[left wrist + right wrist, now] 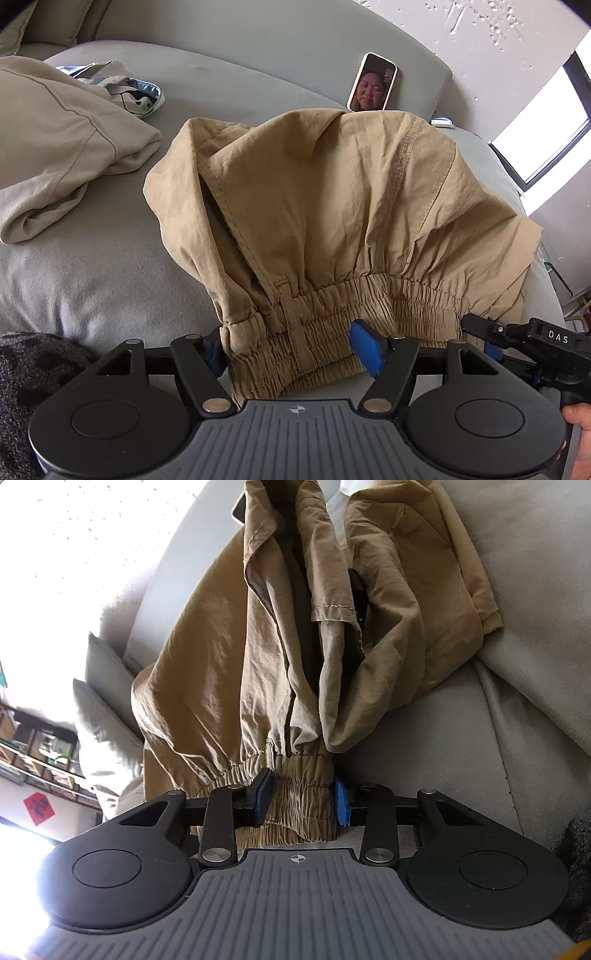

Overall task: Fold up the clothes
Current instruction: 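Raise the khaki pants high by the waistband with both grippers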

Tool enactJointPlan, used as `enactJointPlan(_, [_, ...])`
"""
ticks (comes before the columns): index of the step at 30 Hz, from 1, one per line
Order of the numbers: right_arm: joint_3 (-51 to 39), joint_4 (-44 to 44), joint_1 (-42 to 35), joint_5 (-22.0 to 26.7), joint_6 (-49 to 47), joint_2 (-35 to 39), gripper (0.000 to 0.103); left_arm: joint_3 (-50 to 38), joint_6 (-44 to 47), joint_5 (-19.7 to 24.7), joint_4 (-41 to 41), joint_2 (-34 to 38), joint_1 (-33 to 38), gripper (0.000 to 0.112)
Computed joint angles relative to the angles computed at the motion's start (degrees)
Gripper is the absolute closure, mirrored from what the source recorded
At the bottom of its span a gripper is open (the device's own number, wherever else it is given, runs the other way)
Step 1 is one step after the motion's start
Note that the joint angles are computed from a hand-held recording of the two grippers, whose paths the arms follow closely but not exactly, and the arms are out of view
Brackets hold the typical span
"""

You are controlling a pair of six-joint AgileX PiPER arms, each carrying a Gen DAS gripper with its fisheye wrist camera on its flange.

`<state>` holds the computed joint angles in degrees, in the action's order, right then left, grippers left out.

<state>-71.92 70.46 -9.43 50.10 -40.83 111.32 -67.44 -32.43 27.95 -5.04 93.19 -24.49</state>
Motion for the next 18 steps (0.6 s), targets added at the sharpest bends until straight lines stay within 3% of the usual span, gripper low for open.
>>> enactJointPlan(5, [0.0,0.1,0.2,-0.2,-0.3,0.0,0.063,-0.1,1.8,0.1,-2.9,0.1,0.7,0.046])
enactJointPlan(7, [0.2,0.1,0.2,-0.3,-0.5,-0.1,0.063,-0.8,0.4,1.2,-1.2,0.2,0.5,0.055])
enactJointPlan(9, [0.4,0.0,0.2,-0.7,-0.3,-0.2,0.065,-0.8,-2.2,1.6,1.9,-0.1,0.1,0.085])
enactJointPlan(11, [0.9,-1.2,0.6,-2.0,0.6,-0.9,0.087,0.2,-3.3,1.0,2.5,-0.9,0.3,0.097])
enactJointPlan(12, [1.1,-1.8,1.0,-2.5,1.0,-1.4,0.090,0.7,-3.4,0.6,2.3,-1.5,0.5,0.102])
enactJointPlan(18, [4.9,-0.7,-0.5,-1.3,-1.7,-6.8,0.093,1.1,-3.3,0.4,3.6,-5.6,-0.2,0.105])
